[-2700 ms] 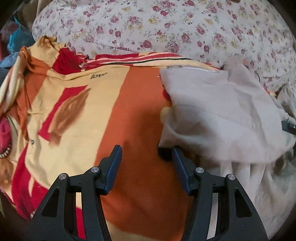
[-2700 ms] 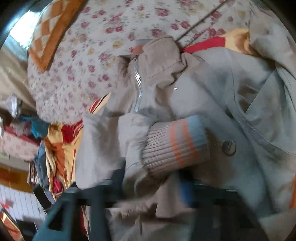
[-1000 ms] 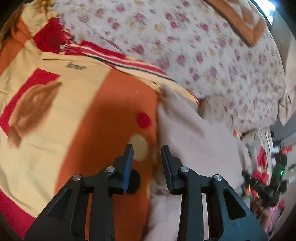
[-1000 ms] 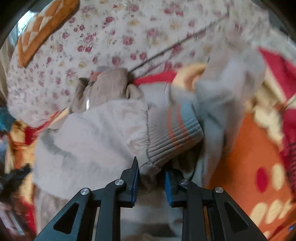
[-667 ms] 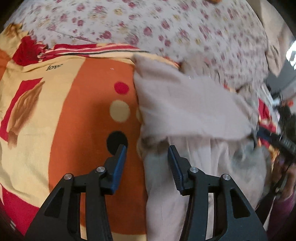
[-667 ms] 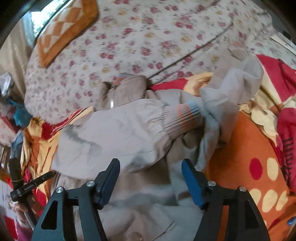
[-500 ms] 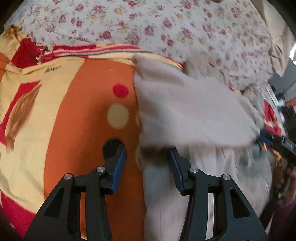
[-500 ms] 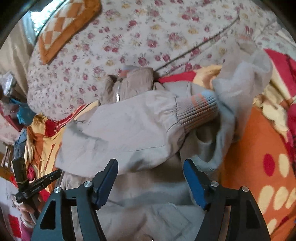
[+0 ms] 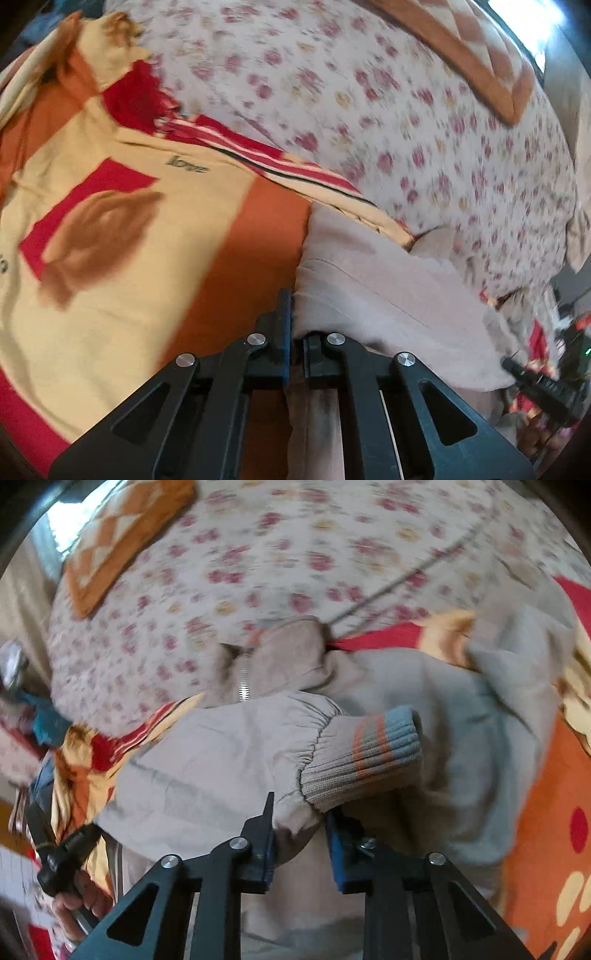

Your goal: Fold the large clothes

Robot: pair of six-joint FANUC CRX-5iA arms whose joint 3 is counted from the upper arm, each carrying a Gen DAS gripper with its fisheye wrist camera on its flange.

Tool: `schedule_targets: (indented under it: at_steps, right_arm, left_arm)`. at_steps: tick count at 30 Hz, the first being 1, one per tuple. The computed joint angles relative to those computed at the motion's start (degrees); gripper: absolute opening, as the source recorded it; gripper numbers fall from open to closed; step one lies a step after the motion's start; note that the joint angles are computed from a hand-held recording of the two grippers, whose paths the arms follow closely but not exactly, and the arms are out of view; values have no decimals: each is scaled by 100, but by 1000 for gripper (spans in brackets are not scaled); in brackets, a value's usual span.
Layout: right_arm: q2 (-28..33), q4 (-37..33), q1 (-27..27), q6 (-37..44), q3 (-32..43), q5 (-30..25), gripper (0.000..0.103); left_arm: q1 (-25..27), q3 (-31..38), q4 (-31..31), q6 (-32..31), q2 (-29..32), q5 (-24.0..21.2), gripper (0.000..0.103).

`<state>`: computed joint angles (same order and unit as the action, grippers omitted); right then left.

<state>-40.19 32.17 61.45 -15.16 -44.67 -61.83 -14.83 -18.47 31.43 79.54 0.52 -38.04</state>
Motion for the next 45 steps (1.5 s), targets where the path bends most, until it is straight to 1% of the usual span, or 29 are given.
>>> schedule_targets:
  at_steps: [2,4,6,7,8,9,10,11,12,13,14,15,16,18,21,23,24,25,26,28,30,31,33,35,37,39,42,43,45]
  right_arm:
    - [-6,-29,129,-45,-38,5,19]
    - [108,-148,287,16,-36,-167,18]
    - [100,-379,350,49,-102,-207,18]
    - [-21,-308,462,-74,-189,-243,18]
    - [-121,-241,586,-130,-204,-372,18]
    - [-169,-191,648,-142,-202,-458,18]
    - [-222,-104,757,-185,-204,-591,18]
    - [-275,-21,833,-198,-207,-702,18]
    - [-321,18,869,-223,-207,-755,18]
    - [-402,-7,842,-238,-214,-723,27]
    - [-464,-59,814,-316,-212,-758,50]
    - [-557,38,904,-593,-274,-891,61]
    - [-708,246,1053,-968,-408,-1068,69]
    - [-840,318,1058,-1215,-491,-1163,69]
    - [-856,161,502,-847,-514,-537,69]
    - [-603,20,223,-428,-353,-427,53]
    - [-511,144,236,-350,-309,-498,51]
    - [-481,368,362,-391,-317,-657,46]
    - [-452,632,567,-444,-322,-921,35]
    - [-269,857,823,-356,-229,-1477,20]
    - [-156,611,656,-47,-154,-1512,20]
    - [-121,385,487,97,-127,-1410,20]
    - [-308,37,295,124,-208,-1176,20]
    - [-467,111,491,-199,-282,-1383,20]
    - [-451,120,760,-380,-182,-1861,20]
    - [-575,215,1085,-606,-129,-2167,20]
    - [-545,462,1455,-624,-23,-2371,21]
    - [-477,492,1443,-501,21,-2287,24]
    - [-336,450,1254,-203,84,-1854,38]
  left_arm:
    - [78,-76,-115,84,-38,-42,3]
    - [54,31,-544,365,77,-251,3]
    - [30,28,-570,414,144,-306,6]
    - [42,55,-549,387,127,-351,7]
    - [108,27,-252,203,118,-455,13]
    - [177,-21,10,76,95,-549,28]
    - [278,-87,318,-67,49,-662,38]
    - [350,-171,512,-172,-30,-707,55]
    - [409,-219,638,-254,-93,-724,60]
    - [445,-227,673,-319,-148,-750,60]
    - [453,-155,554,-293,-169,-807,60]
    - [446,-74,409,-231,-170,-860,60]
    - [403,58,186,-118,-150,-913,60]
    - [287,236,-45,43,-106,-892,60]
    - [101,315,-25,220,-43,-673,60]
    - [7,341,-108,439,-41,-520,60]
    - [-41,314,-219,630,-109,-397,60]
    - [-53,268,-261,723,-166,-311,60]
    - [-45,208,-263,739,-235,-258,60]
    - [15,155,-417,732,-357,-292,60]
    - [44,354,-935,1052,-335,-587,60]
    - [58,563,-1390,1378,-269,-919,60]
    - [120,550,-1527,1431,-284,-1067,60]
    - [134,570,-1760,1581,-333,-1133,60]
    - [74,691,-2310,2110,-450,-1146,60]
    - [38,740,-2581,2440,-559,-1114,60]
    - [71,584,-2245,2228,-717,-857,60]
    - [28,590,-2146,2152,-714,-838,60]
    - [-116,669,-2033,2031,-649,-841,60]
